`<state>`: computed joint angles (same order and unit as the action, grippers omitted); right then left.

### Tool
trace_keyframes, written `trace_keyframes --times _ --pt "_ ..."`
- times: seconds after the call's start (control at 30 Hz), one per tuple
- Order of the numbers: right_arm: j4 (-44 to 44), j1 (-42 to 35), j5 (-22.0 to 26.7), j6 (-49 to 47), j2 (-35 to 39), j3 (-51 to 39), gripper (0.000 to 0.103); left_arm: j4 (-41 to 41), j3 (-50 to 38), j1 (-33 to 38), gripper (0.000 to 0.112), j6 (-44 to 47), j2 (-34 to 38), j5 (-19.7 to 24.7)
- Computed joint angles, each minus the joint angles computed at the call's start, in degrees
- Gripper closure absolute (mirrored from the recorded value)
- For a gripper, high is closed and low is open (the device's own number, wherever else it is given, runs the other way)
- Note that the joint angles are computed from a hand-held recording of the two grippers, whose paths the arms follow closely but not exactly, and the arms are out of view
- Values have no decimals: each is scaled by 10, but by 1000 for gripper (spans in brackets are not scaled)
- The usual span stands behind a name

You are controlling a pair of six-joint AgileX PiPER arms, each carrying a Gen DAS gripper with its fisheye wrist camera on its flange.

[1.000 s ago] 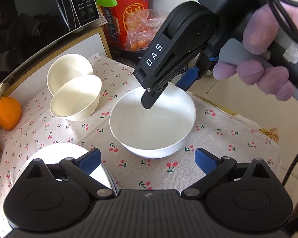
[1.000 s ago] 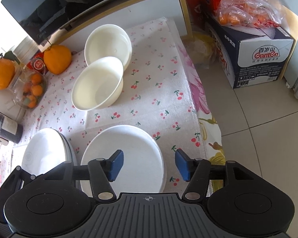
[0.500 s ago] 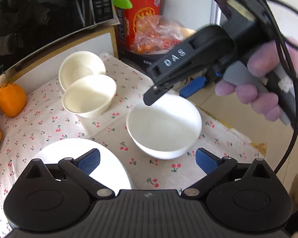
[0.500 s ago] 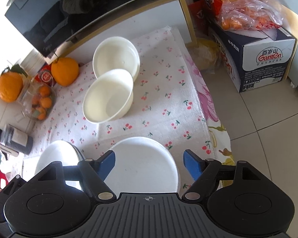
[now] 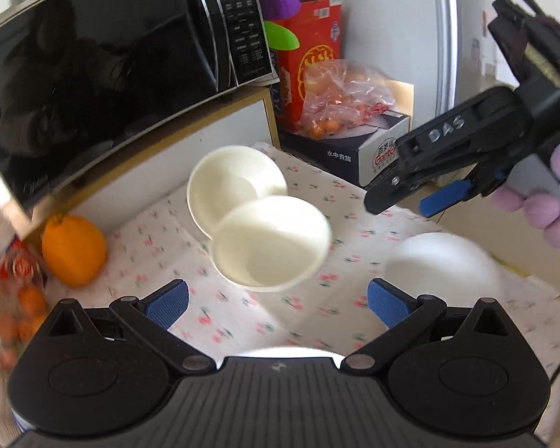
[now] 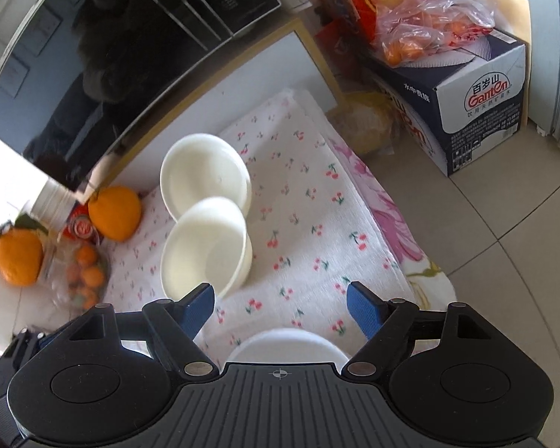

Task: Organize plates and bowls
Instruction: 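Move the right gripper to a cream bowl and close it on the rim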

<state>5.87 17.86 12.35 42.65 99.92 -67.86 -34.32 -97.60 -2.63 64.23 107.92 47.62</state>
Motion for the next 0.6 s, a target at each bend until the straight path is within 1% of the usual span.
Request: trace_keyframes --times 0.07,0.13,0.23,0.3,0.37,0.47,0.5,0.6 --pt "26 -3 -18 -7 8 -3 23 -21 -21 7 10 36 24 1" --pt "58 -6 -32 -19 18 -11 23 -36 -43 12 10 54 46 13" --pt "107 -10 -52 -38 34 -22 23 -38 -85 14 10 42 81 42" --pt "96 -9 -58 -6 46 -32 23 -30 -116 11 10 22 101 64" --pt "105 -9 -58 2 59 -46 23 -26 -126 5 10 18 113 63" --pt "146 -8 -56 -23 78 -66 23 -12 -137 -3 11 21 127 63" --pt "146 -7 -55 -21 83 -72 24 -10 -138 -4 11 23 130 61" --pt "76 1 -50 52 99 -93 24 -13 -142 -4 12 20 139 60"
